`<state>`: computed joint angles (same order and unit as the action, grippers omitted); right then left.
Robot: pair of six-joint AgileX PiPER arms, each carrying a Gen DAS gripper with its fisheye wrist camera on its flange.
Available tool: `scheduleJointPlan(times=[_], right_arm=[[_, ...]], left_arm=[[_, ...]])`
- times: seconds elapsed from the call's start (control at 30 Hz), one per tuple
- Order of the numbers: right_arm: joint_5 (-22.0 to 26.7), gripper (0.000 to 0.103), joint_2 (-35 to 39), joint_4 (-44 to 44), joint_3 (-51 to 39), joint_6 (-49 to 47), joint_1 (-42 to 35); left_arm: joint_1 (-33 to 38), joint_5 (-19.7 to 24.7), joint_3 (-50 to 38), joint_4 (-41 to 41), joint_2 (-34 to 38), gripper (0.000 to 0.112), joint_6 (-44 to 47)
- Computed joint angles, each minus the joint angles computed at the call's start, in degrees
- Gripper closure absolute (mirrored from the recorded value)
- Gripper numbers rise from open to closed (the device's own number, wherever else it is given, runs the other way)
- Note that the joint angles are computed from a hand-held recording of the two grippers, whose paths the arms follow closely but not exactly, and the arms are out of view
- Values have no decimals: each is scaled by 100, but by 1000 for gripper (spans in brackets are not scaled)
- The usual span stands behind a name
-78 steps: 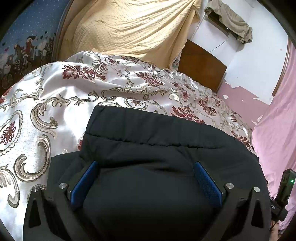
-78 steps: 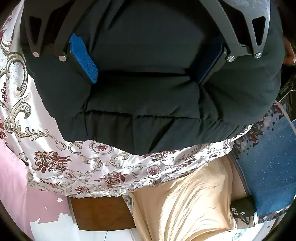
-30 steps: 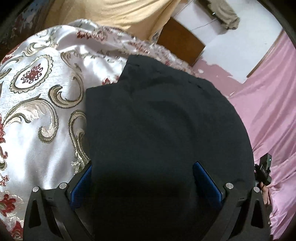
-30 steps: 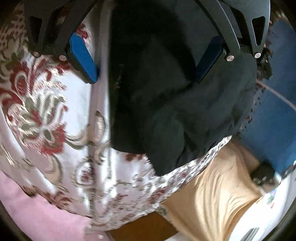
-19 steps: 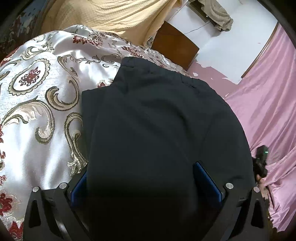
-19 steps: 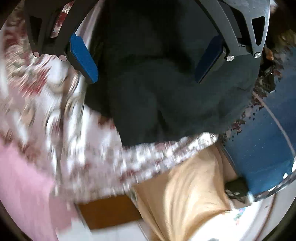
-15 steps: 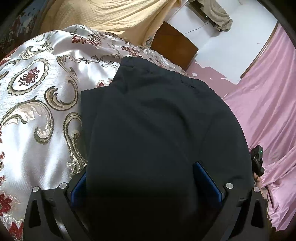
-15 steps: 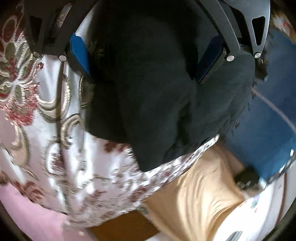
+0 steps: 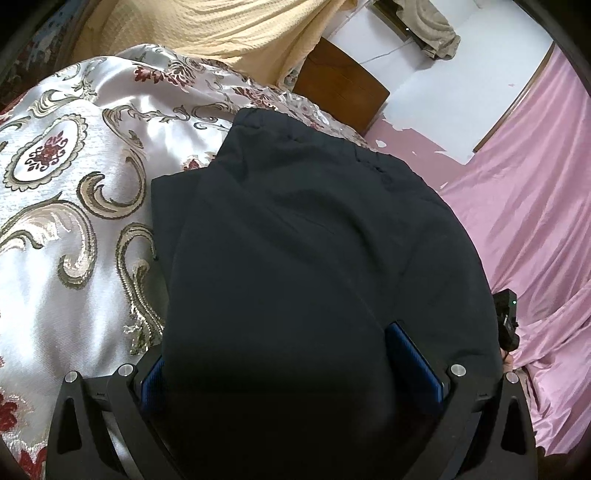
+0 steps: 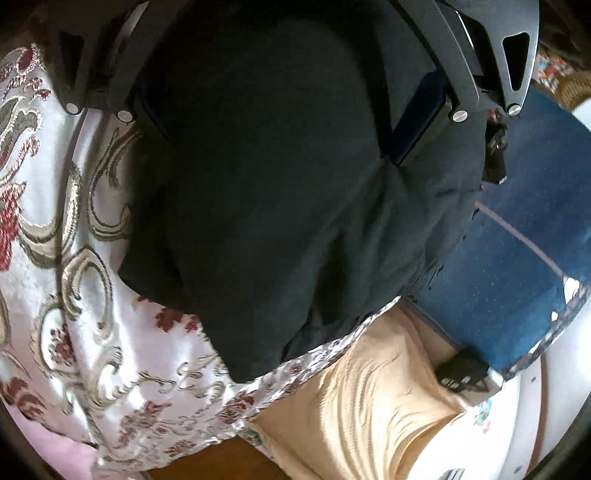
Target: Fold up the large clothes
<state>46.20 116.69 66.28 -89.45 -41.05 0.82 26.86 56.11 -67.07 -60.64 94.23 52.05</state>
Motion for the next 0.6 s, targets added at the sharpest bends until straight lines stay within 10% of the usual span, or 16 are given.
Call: scheduleJointPlan(times=[0.6], right_arm=[[-497, 1, -192, -207, 462, 164, 134]], left_arm=[[-111, 184, -317, 354, 125, 9, -304]])
